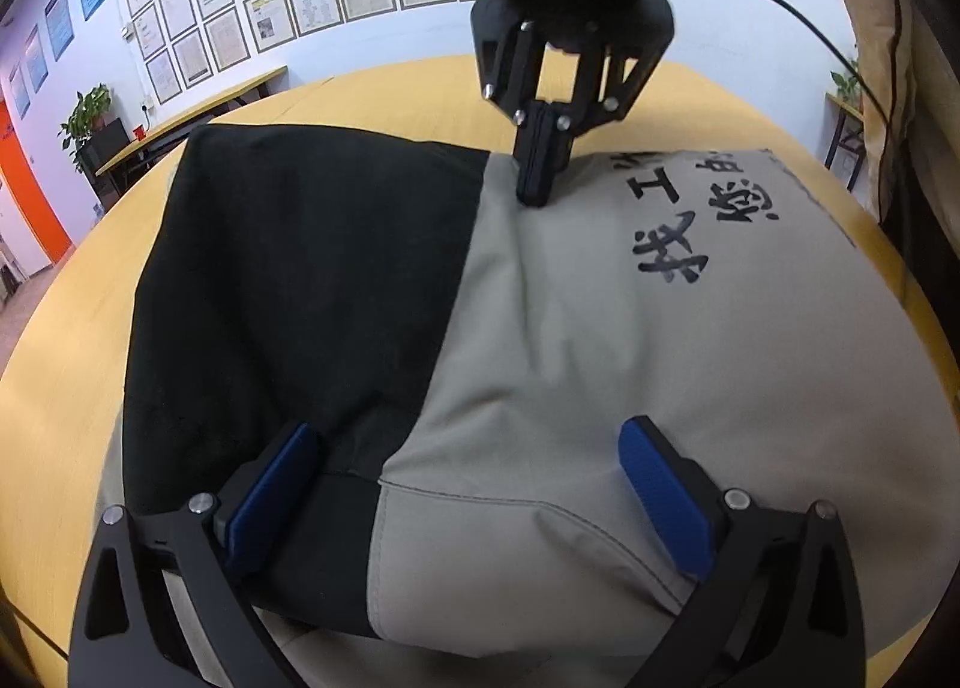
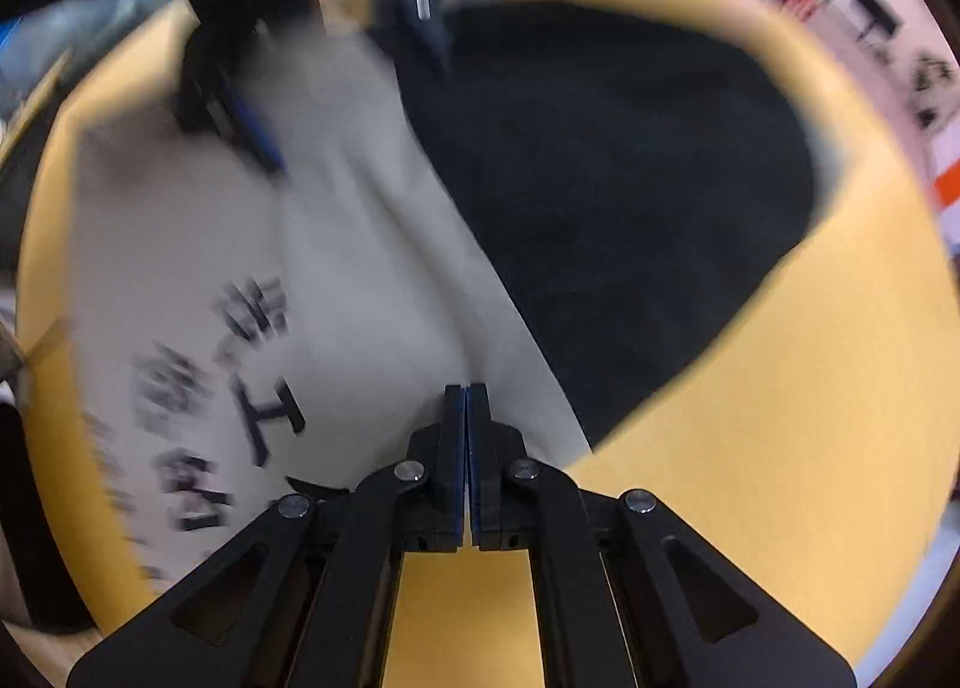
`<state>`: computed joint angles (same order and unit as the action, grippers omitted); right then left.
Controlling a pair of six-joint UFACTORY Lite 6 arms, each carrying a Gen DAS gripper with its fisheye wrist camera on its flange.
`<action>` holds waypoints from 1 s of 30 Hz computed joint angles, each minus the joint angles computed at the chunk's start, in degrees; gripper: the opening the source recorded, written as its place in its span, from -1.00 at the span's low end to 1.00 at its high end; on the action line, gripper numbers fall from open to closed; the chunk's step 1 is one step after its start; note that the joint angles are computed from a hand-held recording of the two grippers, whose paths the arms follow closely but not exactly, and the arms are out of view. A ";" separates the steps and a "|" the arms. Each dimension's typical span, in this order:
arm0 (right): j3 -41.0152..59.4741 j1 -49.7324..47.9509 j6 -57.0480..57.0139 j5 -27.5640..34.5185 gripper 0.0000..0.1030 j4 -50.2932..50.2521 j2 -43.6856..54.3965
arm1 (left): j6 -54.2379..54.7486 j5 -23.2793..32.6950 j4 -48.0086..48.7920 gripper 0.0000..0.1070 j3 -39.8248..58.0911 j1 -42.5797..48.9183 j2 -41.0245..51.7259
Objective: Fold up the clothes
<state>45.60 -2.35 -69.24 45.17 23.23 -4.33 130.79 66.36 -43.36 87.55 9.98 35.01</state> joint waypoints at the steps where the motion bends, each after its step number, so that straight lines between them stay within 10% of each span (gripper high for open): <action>1: 0.46 -0.53 -1.14 0.34 -1.00 0.71 1.10 | 0.07 -1.02 -0.46 0.92 -1.10 -0.25 -0.99; 10: 13.38 -1.20 -6.62 0.53 -0.99 12.50 7.11 | 7.22 -6.57 -4.14 0.82 -13.15 -0.25 -12.89; 19: 25.98 6.80 6.78 -9.81 -1.00 -0.99 29.10 | 2.04 -5.83 -2.31 0.80 -12.63 -0.49 -10.65; 30: -15.17 1.34 -4.89 5.76 -1.00 15.98 -17.90 | -4.12 10.55 7.90 0.79 -23.46 26.66 -35.38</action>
